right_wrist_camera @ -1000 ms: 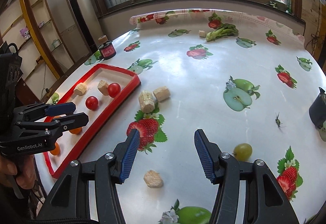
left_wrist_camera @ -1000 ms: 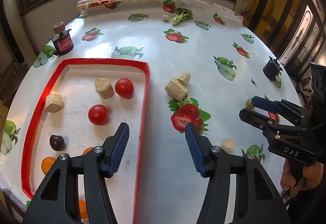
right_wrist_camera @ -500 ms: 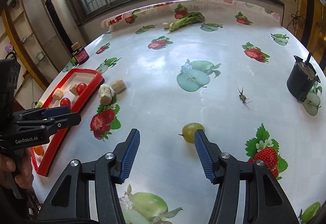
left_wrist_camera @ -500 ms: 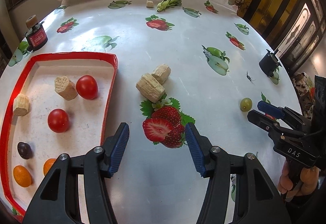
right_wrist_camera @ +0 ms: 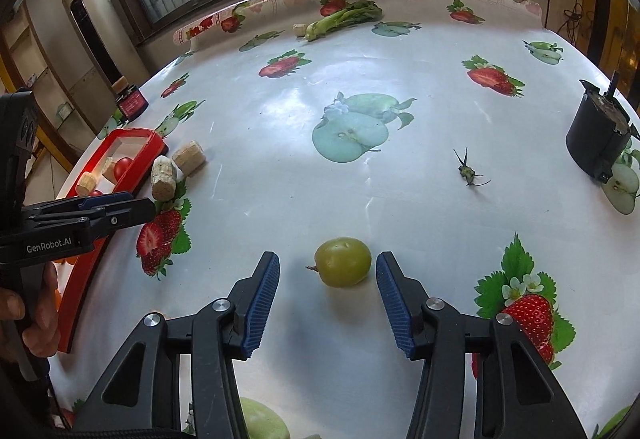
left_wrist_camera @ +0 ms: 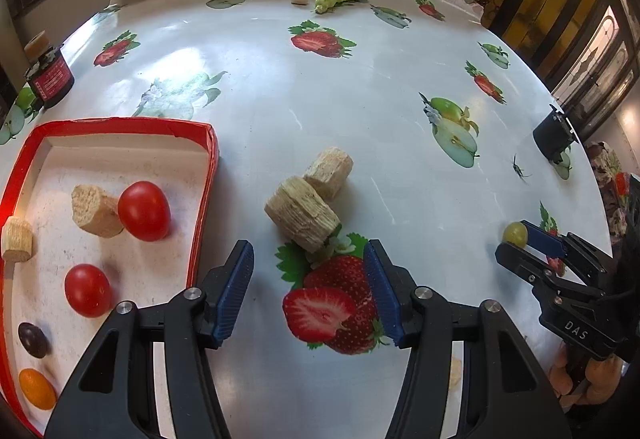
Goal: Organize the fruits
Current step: 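Grasp the beige cylinder chunk with left tool while right tool grasps the green grape, then carry the chunk with left tool over the tray while right tool carries the grape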
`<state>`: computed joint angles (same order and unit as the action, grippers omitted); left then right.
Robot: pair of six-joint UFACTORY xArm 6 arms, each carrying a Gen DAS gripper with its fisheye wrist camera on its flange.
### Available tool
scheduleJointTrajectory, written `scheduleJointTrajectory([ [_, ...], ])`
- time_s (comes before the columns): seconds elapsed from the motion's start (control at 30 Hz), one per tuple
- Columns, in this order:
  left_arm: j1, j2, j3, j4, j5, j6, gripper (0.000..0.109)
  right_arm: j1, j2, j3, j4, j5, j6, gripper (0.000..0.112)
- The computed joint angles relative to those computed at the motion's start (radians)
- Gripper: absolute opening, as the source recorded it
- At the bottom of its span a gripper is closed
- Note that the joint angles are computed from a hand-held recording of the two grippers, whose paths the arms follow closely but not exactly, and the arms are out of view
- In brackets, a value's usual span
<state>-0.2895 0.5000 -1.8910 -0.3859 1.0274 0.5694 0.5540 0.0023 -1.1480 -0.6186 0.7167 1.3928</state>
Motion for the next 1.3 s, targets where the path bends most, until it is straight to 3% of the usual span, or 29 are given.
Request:
scheduleJointTrajectory([
  [0.13,-0.014,0.035,-0.025,0.017,-0.024,0.003,0.055,-0.006,0.01,-0.011,-0.002,0.002,-0.008,0.04],
  [0.17,-0.018,0.027,-0.007,0.02,-0.051,0.014,0.052,-0.005,0.014,-0.016,-0.004,0.008,-0.011,0.039],
  [0.2,-0.02,0.019,0.009,0.022,-0.073,0.024,0.039,-0.003,0.017,-0.023,-0.008,0.02,-0.013,0.035],
  [0.23,-0.019,0.018,0.011,0.015,-0.074,0.036,0.037,-0.001,0.018,-0.024,-0.012,0.027,-0.013,0.033],
  [0.67,0.028,-0.116,0.178,-0.077,-0.076,0.122,0.037,0.043,0.02,-0.058,-0.037,0.021,-0.007,0.031],
  [1.3,0.138,-0.268,0.33,-0.164,-0.119,0.196,0.037,0.118,0.182,-0.296,-0.01,0.038,-0.113,0.031],
])
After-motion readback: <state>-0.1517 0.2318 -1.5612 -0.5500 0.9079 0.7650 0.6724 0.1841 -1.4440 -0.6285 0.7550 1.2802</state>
